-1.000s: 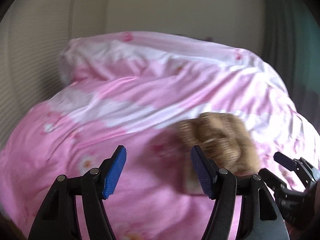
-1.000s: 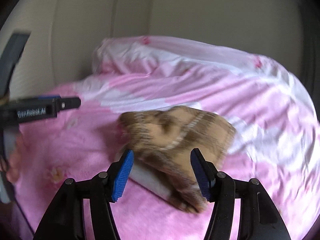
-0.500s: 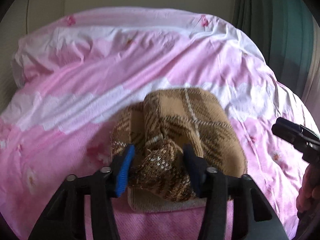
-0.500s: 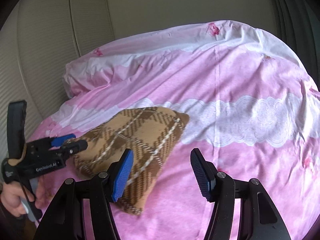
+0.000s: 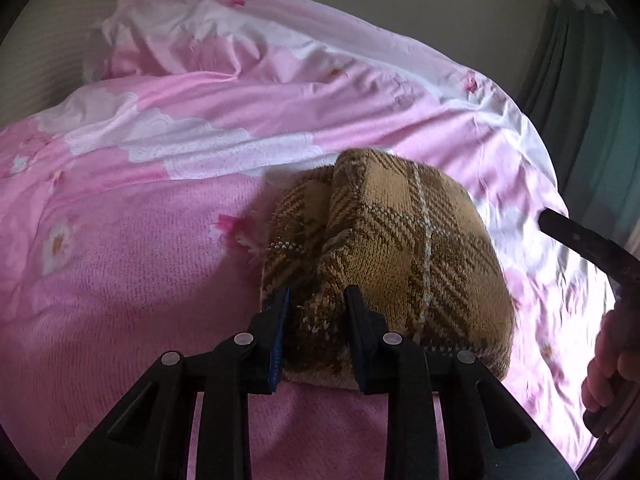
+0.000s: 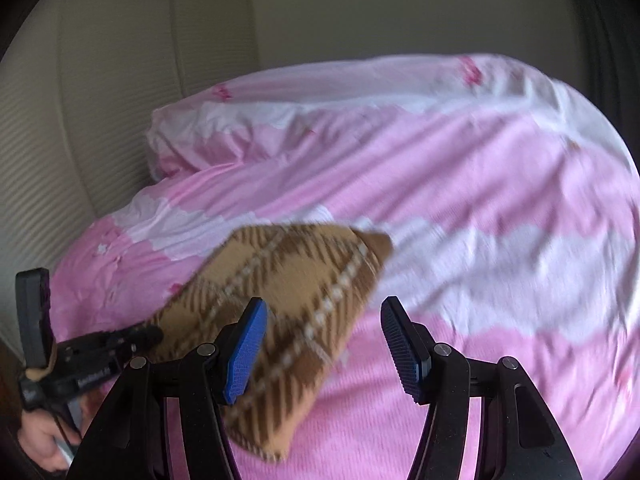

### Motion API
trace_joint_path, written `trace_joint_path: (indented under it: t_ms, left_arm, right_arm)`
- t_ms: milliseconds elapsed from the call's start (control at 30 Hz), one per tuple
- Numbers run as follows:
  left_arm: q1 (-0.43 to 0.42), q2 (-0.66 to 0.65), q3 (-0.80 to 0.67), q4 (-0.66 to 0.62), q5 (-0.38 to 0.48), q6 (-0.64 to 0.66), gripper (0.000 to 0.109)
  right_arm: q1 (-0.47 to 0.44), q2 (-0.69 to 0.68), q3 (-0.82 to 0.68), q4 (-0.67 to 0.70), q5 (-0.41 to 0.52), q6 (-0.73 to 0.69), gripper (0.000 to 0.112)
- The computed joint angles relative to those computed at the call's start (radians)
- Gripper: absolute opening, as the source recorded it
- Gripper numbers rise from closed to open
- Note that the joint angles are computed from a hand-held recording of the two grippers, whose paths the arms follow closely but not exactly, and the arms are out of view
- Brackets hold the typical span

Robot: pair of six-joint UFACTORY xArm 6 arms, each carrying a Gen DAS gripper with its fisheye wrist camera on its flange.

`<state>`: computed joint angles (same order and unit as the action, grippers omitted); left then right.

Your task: Fold small clothes

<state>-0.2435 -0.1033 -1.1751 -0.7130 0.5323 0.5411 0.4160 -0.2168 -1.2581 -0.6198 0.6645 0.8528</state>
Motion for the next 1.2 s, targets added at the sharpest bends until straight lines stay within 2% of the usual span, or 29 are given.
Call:
trace_joint_path:
  t_ms: [233,367,433,533,600,767,867,900,933,1000,1100,1200]
  left_arm:
    - [0.011,0.024,-0.031,0.021,0.026,-0.049,0.028]
    - [0.014,0.03,-0.034,-0.002,0.034,-0.027,0.029]
    - [0.017,0.031,-0.035,-0.018,0.043,-0.012,0.029]
    - [0.026,0.035,-0.039,-0.043,0.058,0.007,0.03]
    - [0.024,0.042,-0.038,-0.054,0.052,0.02,0.03]
    - [0.02,0.065,-0.048,-0.068,0.036,0.021,0.032]
    - [0.019,0.056,-0.052,-0.049,0.037,0.003,0.034]
    - [0.018,0.05,-0.049,-0.047,0.034,0.002,0.038]
    - [0.015,0.039,-0.045,-0.039,0.028,-0.002,0.048]
    - [0.015,0.023,-0.043,-0.027,0.031,-0.008,0.056]
    - [0.014,0.002,-0.049,-0.019,0.044,0.009,0.056]
    - [0.007,-0.013,-0.048,-0.005,0.024,0.027,0.056]
  right_arm:
    - [-0.048,0.208,-0.228,0.167,0.015,-0.146,0.06]
    - [-0.057,0.346,-0.388,0.331,0.043,-0.296,0.06]
    - [-0.051,0.439,-0.503,0.404,0.121,-0.391,0.06]
    - [-0.028,0.579,-0.684,0.372,0.283,-0.446,0.06]
    - [-0.022,0.645,-0.761,0.358,0.359,-0.46,0.06]
    - [-0.063,0.702,-0.821,0.445,0.389,-0.43,0.06]
    - [-0.054,0.67,-0.781,0.406,0.349,-0.42,0.06]
    - [-0.047,0.641,-0.74,0.382,0.32,-0.406,0.06]
    - [-0.043,0.608,-0.697,0.371,0.291,-0.394,0.06]
    - [-0.04,0.503,-0.56,0.349,0.203,-0.344,0.06]
    - [-0.026,0.346,-0.372,0.271,0.13,-0.231,0.061]
    - [0.006,0.199,-0.203,0.171,0.11,-0.129,0.062]
